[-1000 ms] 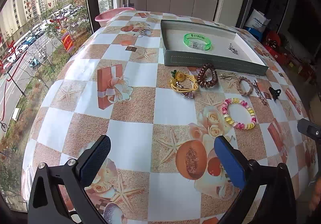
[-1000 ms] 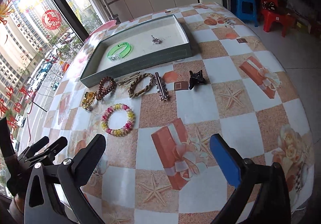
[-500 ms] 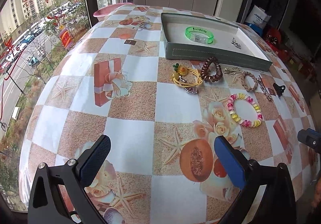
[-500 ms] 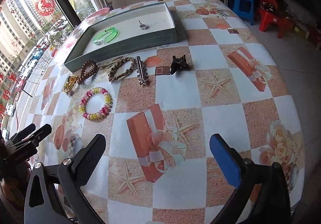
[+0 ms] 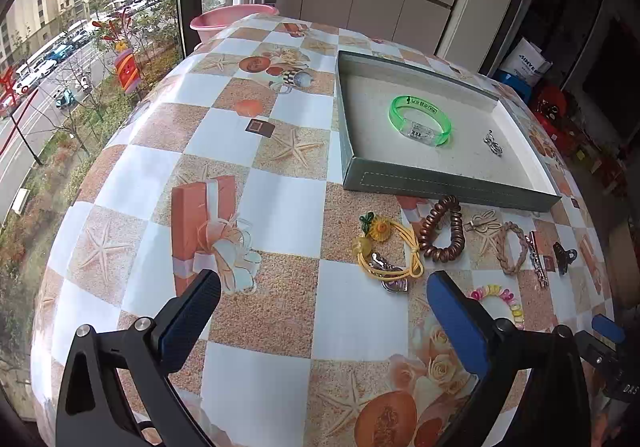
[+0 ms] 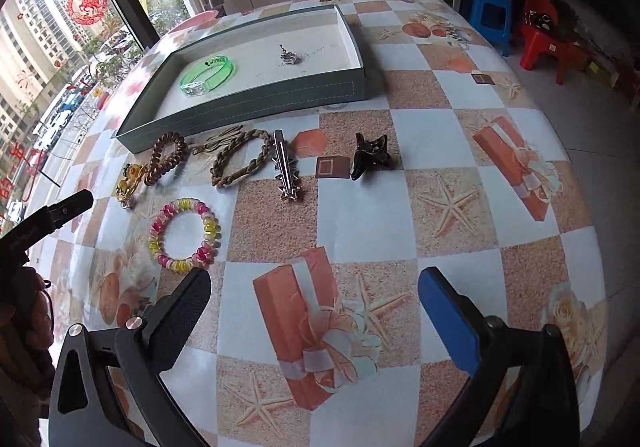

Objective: Organize jewelry
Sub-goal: 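Withdraw both tools from the tray toward the remaining jewelry on the table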

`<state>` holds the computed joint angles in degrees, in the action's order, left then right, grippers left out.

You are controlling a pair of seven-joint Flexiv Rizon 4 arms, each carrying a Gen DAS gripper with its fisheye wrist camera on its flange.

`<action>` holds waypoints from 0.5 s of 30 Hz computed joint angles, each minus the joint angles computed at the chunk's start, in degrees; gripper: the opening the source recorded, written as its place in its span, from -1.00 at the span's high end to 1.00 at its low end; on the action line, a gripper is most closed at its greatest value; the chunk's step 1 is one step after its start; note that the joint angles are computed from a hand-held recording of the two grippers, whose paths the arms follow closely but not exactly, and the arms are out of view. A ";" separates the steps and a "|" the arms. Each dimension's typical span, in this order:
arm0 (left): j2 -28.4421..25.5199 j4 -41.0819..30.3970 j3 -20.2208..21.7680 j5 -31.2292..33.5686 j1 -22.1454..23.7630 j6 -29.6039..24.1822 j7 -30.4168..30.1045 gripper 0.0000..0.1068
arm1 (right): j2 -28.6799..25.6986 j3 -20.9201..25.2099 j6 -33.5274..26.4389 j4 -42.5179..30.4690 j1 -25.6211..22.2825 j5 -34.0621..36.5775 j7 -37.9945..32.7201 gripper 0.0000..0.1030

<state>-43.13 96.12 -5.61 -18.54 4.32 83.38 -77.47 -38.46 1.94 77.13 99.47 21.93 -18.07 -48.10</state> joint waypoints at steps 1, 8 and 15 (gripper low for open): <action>-0.44 -0.86 0.24 0.08 -0.23 -0.40 -0.03 -0.93 | -0.29 -0.15 -0.39 -0.64 -0.06 -0.08 -0.03 -1.00; -3.64 -7.15 2.29 1.41 -2.08 -4.64 -0.04 -0.93 | -3.71 1.52 -3.36 -6.89 -1.58 0.00 -3.81 -0.98; -6.01 -11.74 2.80 2.47 -2.80 -8.88 0.76 -0.77 | -7.77 2.66 -7.32 -13.20 -1.65 -0.18 -9.71 -0.47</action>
<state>-49.13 84.38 -2.81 -16.07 1.53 74.50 -76.70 -46.24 4.60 69.81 86.28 20.27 -18.25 -57.81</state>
